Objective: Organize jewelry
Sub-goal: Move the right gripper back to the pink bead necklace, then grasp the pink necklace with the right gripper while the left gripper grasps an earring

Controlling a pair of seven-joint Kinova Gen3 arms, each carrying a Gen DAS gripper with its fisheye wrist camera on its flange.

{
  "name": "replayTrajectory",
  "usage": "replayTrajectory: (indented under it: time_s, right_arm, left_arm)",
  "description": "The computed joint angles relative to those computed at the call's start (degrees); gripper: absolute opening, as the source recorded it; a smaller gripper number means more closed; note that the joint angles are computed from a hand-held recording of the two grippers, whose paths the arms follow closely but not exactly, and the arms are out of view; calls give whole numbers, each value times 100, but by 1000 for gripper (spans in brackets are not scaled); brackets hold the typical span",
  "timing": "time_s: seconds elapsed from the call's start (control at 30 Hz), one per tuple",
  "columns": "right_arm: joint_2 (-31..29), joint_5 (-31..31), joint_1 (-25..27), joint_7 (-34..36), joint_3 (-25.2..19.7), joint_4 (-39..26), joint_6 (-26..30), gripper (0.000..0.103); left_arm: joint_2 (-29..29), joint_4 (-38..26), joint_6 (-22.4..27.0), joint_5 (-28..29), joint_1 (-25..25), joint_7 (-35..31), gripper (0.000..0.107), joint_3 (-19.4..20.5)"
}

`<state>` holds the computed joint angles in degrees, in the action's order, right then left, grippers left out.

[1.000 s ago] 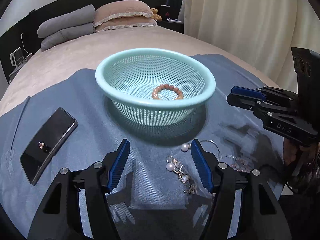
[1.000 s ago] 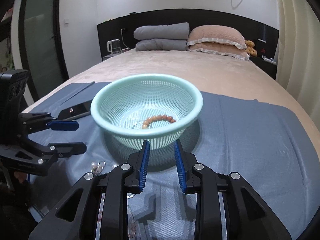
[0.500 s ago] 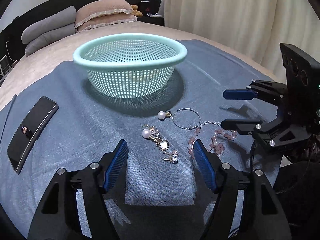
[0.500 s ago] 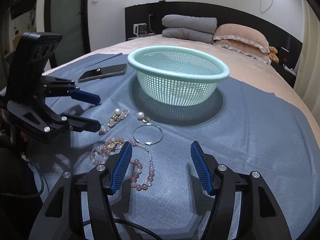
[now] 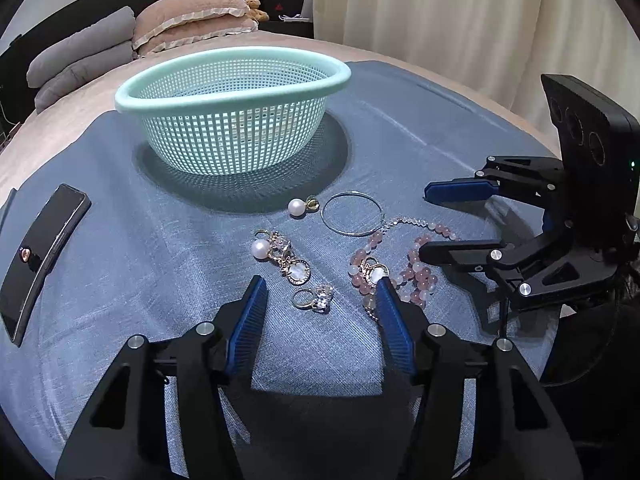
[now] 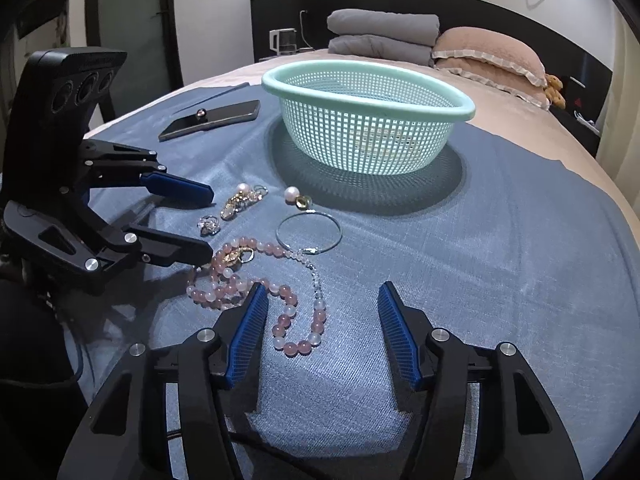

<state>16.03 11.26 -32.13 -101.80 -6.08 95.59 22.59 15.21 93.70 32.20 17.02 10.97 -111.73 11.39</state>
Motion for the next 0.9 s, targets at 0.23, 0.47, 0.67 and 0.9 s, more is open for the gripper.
replayTrajectory:
  time_s: [0.23, 0.47, 0.67, 0.9]
  right_arm:
    - [-15, 84, -62, -88, 34, 47, -35, 17]
    - [-86, 332, -239, -419, 194, 154, -146, 11]
    - [-200, 394, -239, -480, 178, 174, -145, 1]
    - [-380, 279, -60, -379, 28, 177, -160, 1]
  left_arm:
    - [-34, 37, -13, -418, 196, 660, 18, -236]
    - [-155, 150, -14, -586, 192, 894, 13, -206]
    - [-246, 149, 183, -603, 178, 945, 9, -215]
    - [-343, 112, 316, -632, 128, 1051, 9, -263]
